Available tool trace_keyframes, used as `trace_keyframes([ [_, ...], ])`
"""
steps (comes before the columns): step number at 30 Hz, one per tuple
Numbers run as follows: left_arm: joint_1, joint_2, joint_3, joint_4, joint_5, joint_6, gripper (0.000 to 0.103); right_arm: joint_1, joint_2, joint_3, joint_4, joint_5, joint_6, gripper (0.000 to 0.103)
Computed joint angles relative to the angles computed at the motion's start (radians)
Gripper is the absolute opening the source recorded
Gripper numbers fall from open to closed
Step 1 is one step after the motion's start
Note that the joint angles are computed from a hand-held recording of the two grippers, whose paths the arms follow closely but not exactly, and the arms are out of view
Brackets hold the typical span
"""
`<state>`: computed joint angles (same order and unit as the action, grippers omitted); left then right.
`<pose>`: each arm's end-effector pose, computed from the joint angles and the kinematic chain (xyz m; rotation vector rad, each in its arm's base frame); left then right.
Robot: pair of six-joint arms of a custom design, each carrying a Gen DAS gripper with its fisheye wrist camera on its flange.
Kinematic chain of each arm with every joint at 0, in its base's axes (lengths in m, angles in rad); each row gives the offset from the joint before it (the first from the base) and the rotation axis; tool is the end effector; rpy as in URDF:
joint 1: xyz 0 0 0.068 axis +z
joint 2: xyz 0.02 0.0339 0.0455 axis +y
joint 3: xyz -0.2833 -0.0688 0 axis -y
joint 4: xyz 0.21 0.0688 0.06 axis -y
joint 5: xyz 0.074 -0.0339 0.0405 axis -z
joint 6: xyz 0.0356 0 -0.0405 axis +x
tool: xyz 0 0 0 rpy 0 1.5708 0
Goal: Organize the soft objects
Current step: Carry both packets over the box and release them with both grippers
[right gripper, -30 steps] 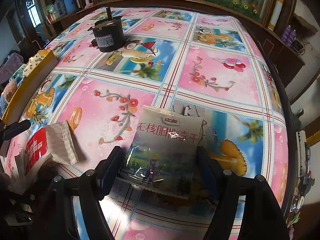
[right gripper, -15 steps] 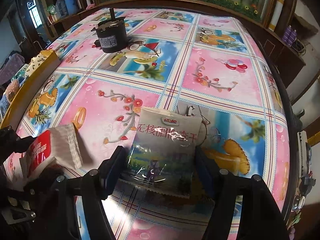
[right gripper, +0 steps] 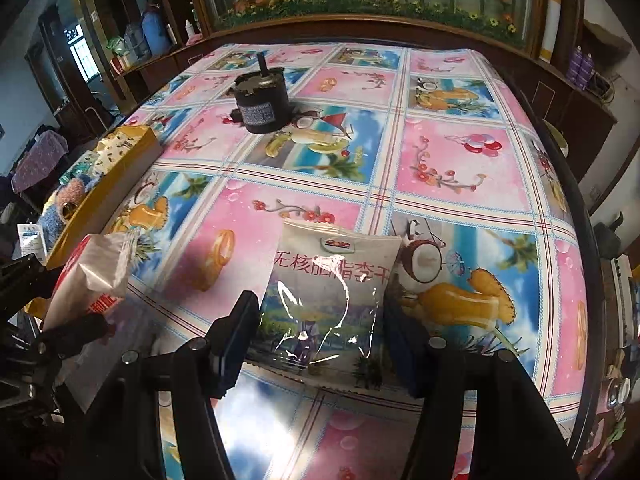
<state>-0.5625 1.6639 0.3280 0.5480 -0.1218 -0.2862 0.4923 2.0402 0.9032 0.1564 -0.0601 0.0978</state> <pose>0.1974 -0.1194 0.1278 0.2670 2.3526 -0.2707 0.3090 0.1682 0.1098 -0.5282 2.5229 0.3020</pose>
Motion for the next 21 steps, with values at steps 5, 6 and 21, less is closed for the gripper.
trace_keyframes([
  [5, 0.166, -0.210, -0.110, -0.063, 0.051, -0.010, 0.043, 0.081, -0.038, 0.021, 0.002, -0.041, 0.044, 0.061],
  [6, 0.216, -0.251, -0.127, -0.081, 0.070, -0.001, 0.043, 0.102, -0.038, 0.031, 0.001, -0.048, 0.051, 0.061],
  [21, 1.083, -0.328, -0.189, -0.144, 0.481, 0.306, 0.044, 0.369, 0.216, 0.606, -0.255, -0.129, 0.116, 0.062],
])
